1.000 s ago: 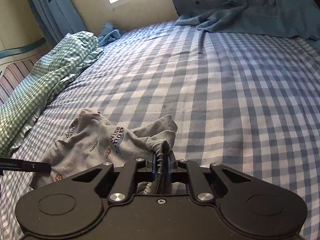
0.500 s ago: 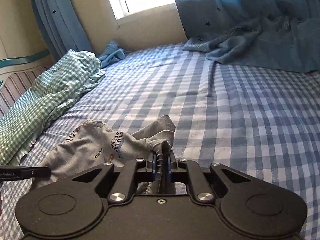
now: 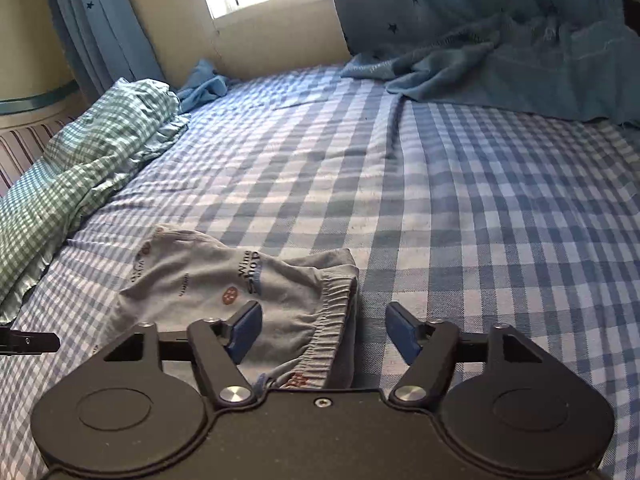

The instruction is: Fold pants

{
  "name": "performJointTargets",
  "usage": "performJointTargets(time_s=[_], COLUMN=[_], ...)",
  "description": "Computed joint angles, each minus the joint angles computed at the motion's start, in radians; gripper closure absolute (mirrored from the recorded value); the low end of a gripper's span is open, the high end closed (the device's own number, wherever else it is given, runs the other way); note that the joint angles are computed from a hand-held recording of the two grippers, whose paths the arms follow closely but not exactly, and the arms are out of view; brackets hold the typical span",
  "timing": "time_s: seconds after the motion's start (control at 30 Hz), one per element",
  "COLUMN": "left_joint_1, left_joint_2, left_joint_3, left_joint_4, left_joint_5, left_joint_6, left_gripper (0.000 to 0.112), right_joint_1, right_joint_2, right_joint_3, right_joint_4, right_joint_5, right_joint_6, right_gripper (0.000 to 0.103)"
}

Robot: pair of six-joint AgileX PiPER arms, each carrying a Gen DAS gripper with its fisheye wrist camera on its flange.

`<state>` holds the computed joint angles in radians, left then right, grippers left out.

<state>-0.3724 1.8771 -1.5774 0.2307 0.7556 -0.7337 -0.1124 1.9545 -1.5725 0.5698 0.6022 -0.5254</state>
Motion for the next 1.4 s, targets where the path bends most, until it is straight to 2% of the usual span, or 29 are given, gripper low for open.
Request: performJointTargets(time_s=[0.1, 0.17, 0.3, 0.4, 0.5, 0.7, 0.83, 1.0, 1.1, 1.4], left_joint_1=[-0.059, -0.099, -0.191, -0.26, -0.316, -0.393, -0.427, -0.466, -0.496, -0.523], left_joint_2=[-0.097, -0.162, -0.313, -0.423, -0.536, -0.721, -0.8, -0.855, -0.875, -0.892], left_joint_3=[0.06, 0.116, 0.282, 0.405, 0.511, 0.663, 0.713, 0.731, 0.733, 0.731], left_joint_4=[0.106, 0.177, 0.36, 0.465, 0.504, 0.513, 0.51, 0.517, 0.528, 0.532], left_joint_5=[0.021, 0.023, 0.01, 0.018, 0.042, 0.083, 0.121, 0.172, 0.202, 0.227], left_joint_6=[-0.069, -0.118, -0.271, -0.334, -0.355, -0.333, -0.35, -0.368, -0.384, -0.401], left_gripper=[0.013, 0.01, 0.01, 0.01, 0.01, 0.01, 0.01, 0.01, 0.01, 0.01], right_joint_1=[0.022, 0.049, 0.161, 0.251, 0.358, 0.683, 0.885, 1.031, 1.079, 1.146], right_joint_2=[-0.189, -0.305, -0.523, -0.676, -0.811, -0.972, -1.014, -1.035, -1.04, -1.056], right_joint_3=[0.201, 0.312, 0.48, 0.596, 0.684, 0.784, 0.804, 0.793, 0.785, 0.777], right_joint_4=[0.069, 0.055, -0.235, -0.487, -0.733, -1.169, -1.318, -1.388, -1.409, -1.429], right_joint_5=[-0.081, -0.125, -0.192, -0.208, -0.151, 0.063, 0.21, 0.336, 0.381, 0.437], right_joint_6=[-0.091, -0.068, 0.293, 0.593, 0.893, 1.481, 1.7, 1.81, 1.842, 1.87], right_gripper=[0.01, 0.004, 0.001, 0.001, 0.001, 0.001, 0.001, 0.001, 0.001, 0.001])
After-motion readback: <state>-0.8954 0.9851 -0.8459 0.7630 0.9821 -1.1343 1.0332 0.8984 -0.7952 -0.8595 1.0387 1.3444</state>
